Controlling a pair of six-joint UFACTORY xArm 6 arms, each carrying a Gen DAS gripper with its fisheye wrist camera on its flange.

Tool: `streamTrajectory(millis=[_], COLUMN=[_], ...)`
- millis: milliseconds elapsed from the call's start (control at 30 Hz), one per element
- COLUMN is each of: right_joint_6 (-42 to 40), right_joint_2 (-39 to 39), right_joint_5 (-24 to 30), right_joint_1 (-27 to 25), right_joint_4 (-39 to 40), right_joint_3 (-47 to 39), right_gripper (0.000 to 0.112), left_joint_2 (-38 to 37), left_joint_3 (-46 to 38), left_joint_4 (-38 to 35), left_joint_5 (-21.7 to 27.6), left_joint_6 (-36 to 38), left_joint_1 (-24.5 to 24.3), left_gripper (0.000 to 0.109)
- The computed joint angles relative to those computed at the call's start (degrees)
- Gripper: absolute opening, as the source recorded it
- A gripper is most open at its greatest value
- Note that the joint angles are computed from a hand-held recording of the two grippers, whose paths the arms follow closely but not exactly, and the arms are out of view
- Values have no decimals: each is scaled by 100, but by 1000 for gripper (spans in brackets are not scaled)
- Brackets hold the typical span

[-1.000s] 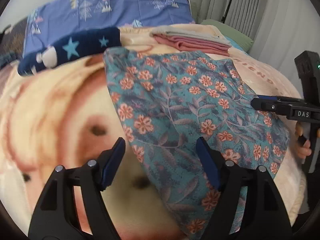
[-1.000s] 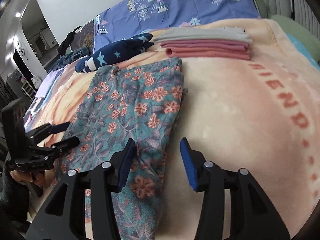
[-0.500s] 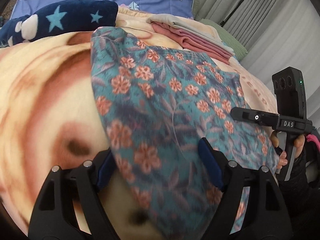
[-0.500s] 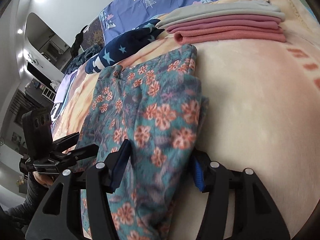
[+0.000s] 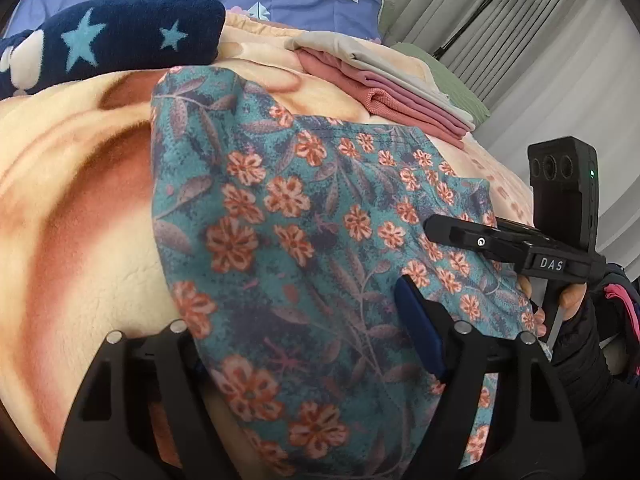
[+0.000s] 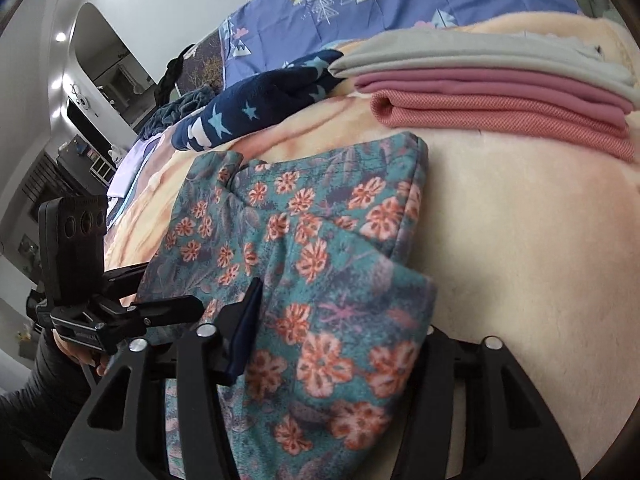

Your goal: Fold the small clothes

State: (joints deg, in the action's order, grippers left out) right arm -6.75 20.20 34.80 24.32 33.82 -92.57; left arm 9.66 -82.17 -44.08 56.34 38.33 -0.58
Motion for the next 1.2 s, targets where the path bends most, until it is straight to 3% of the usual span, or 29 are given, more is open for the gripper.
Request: streamTrajectory(millis=[67, 133, 200, 267, 433, 667, 833, 967, 1200], right_joint_6=[-32, 38, 304, 543, 408, 1482, 2613, 3250, 3341], right_joint_2=[-52, -125, -243, -352, -1111, -2516, -3381, -3919, -4767], right_joint_5=[-196, -329, -463, -602, -1298, -2396, -2793, -2792, -2410], right_joint_1=[47, 99, 187, 271, 476, 505, 198, -119, -907], right_joint_4=[-44, -223, -675, -1062, -1115, -2715, -3950, -4779, -5120], right_joint_3=[108, 191, 277, 313, 885, 2025, 2659, 2924, 3215], right_gripper=[38, 27, 22, 19, 17, 17, 17, 17, 17], left_joint_2=[-53, -137, -290, -438, -1122, -2042, -2284, -2091, -1155], left_joint_3=[65, 147, 255, 286, 554, 641, 442, -101, -1449], left_joint_4=[23, 137, 166, 44, 81, -104, 217, 681, 1406], left_joint_5=[-40, -171, -291, -266, -756, -1139, -1467, -1448, -1533], left_joint_6=[8, -72, -130, -104, 196, 668, 649, 456, 142], left_joint_1=[9, -23, -37, -25, -304, -774, -1349, -1787, -2701], left_gripper=[72, 61, 33, 19, 16, 14, 13, 13, 13])
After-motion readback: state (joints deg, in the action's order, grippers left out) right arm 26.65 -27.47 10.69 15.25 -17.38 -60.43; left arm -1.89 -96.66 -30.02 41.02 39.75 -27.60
